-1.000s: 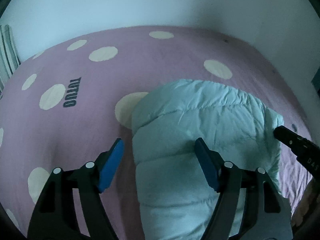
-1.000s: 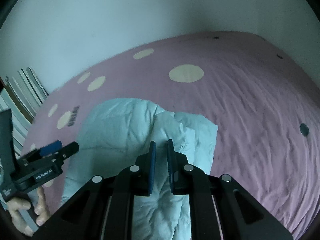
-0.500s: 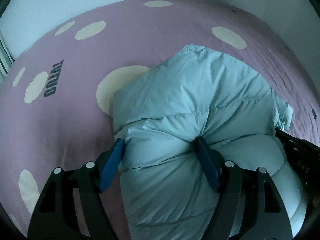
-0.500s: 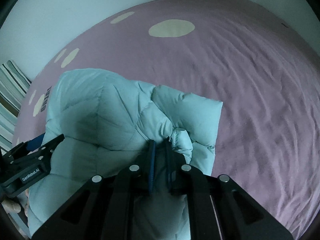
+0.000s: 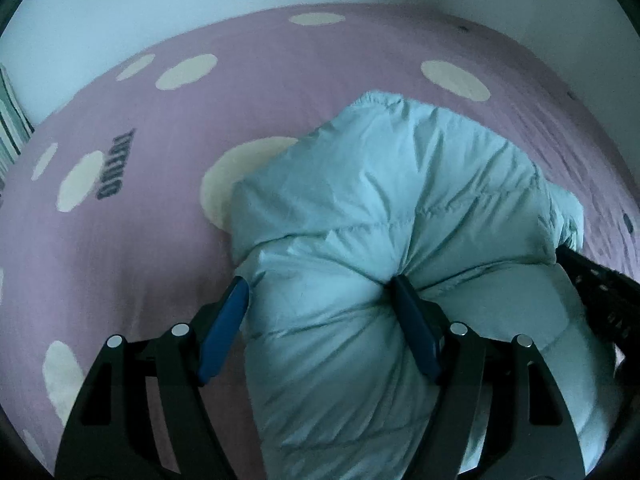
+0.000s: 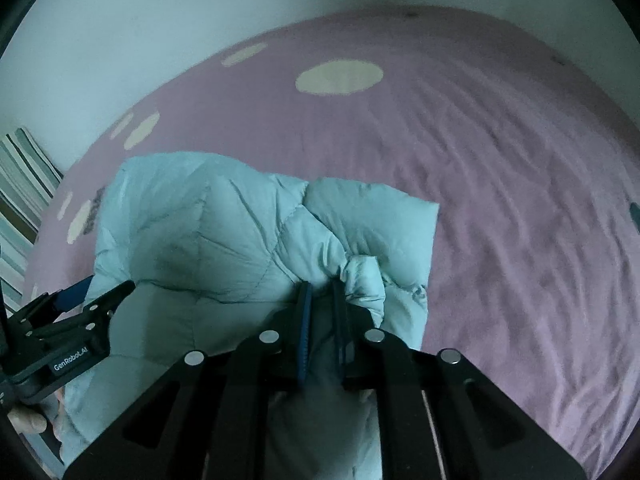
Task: Fold large clothes
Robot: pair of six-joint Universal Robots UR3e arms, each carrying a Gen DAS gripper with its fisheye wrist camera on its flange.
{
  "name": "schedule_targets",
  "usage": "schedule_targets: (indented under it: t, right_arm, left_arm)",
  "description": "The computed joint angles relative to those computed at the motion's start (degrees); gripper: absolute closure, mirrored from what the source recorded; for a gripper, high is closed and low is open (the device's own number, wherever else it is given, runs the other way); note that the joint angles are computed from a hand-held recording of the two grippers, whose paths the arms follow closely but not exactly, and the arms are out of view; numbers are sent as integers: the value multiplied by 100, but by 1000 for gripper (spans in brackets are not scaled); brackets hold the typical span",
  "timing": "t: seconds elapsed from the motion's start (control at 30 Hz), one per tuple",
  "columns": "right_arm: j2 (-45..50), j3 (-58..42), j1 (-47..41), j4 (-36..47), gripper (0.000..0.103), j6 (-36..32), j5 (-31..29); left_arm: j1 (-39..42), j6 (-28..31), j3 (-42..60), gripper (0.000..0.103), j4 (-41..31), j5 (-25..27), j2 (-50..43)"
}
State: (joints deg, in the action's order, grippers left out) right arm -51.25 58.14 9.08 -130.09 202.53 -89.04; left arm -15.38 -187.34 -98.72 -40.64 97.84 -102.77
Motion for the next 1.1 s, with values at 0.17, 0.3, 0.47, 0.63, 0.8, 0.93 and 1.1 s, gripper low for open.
schedule_targets:
  t: [0.17,0.3,0.47,0.63,0.8,0.93,1.1]
  right_arm:
    - [-1365,1463,120,-527,91,-11,60]
    - [-2312,2659,334,-892,91,-40,141]
    - [-2108,2914,720,-830,91,-8,-113]
    - [-1902,2813,731,-816,91,-51,-132]
    - [-2488,3234,719,-1027,70,142,-240]
    - [-2562,3285,766,-1196,43,240,-475]
    - [-2237,3305,659,-1142,39,327,-286]
  left_arm:
    - [230,-98,-1031,29,-7,-199,1564]
    - [281,-152,-1993,29,-201,-343,2967]
    - [59,-245,-2640,29,-5,-357,3001]
    - [245,-255,-2773,29,240,-636,2683]
    - [395,-380,-2623,28,-358,-624,3416]
    - [594,-681,-2773,18,-720,-704,4011]
    - [230,-976,-3046,12,-146,-457,3475]
